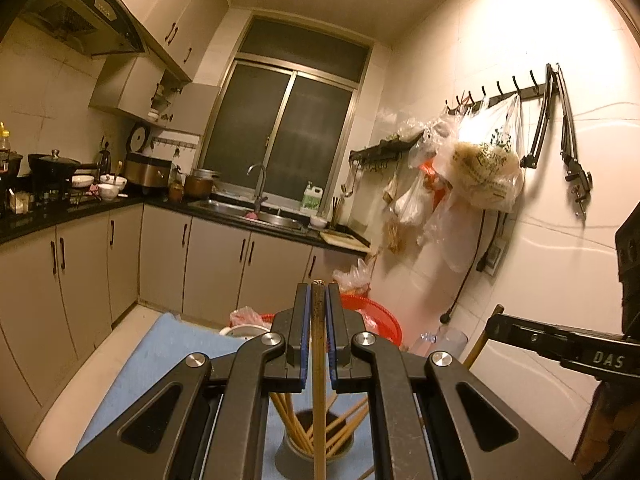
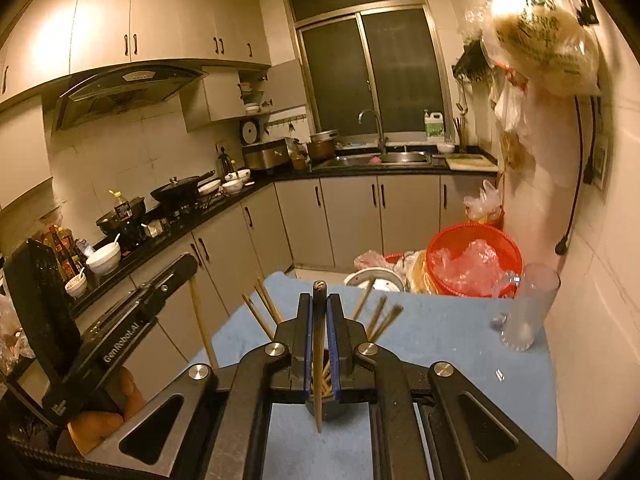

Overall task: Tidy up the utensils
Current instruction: 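Lower both chopsticks into the dark holder and push them down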

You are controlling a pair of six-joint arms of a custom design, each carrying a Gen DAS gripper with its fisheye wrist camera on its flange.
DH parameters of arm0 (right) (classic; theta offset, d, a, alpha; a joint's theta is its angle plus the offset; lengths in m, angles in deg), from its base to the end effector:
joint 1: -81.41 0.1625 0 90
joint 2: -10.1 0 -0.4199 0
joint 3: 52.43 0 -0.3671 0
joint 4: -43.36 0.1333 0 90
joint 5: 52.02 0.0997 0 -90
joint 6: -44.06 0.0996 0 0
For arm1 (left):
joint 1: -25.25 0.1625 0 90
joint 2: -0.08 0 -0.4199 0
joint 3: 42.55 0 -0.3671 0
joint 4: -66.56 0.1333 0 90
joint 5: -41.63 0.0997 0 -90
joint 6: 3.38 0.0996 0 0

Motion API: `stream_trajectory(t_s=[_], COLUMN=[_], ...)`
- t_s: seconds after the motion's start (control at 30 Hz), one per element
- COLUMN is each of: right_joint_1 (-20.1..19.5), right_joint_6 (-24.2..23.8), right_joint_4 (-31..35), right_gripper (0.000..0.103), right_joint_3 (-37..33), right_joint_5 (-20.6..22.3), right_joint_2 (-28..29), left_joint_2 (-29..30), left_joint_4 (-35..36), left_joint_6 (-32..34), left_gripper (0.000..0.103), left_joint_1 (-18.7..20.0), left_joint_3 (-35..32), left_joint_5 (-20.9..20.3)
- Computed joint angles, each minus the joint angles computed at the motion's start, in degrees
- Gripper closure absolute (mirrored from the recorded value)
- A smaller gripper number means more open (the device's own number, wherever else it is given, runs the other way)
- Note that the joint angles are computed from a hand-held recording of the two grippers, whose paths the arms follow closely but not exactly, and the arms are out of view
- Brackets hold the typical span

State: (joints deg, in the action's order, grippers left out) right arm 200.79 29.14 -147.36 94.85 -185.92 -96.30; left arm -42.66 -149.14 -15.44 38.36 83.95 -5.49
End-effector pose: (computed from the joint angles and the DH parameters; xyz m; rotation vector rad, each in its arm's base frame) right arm 0.1890 -0.2048 0.3752 0.3527 -2.2036 1.3514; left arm -0.4133 -0.3027 0.0949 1.1096 2.5091 -1.4884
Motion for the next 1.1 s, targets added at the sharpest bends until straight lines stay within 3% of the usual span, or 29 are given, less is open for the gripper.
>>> stream_trajectory(t_s=[0.2,0.43,0.83,1.1], right_joint_1=[2.64,1.96,-5.53,-10.48], right_joint_6=[-1.05,-3.94,-7.15,-8.07], right_joint_4=[-1.44,-4.61,-6.84,-6.27], right_gripper=[0.097,0.097,0.097,0.097], right_joint_3=[-2.58,-4.34,-4.39,-2.89], right_joint_5=[-1.45,-0.44,5.47,9.68], right_joint_2=[2.99,4.65,5.38,4.49], left_joint_2=[1.86,4.89,12.59,15.96], left_joint_4=[-1.8,-4.73,-7.82,-6.46], left_joint_6=[3.53,7.85,11.74,11.33], left_gripper=[0.096,0.096,0.096,0.096], left_joint_1=[0.76,2.58,6.12,7.63], left_joint_3=[-3.41,-7.93,-17.08,-17.76], left_joint_5=[-0.93,-1.42,-0.23,-1.26])
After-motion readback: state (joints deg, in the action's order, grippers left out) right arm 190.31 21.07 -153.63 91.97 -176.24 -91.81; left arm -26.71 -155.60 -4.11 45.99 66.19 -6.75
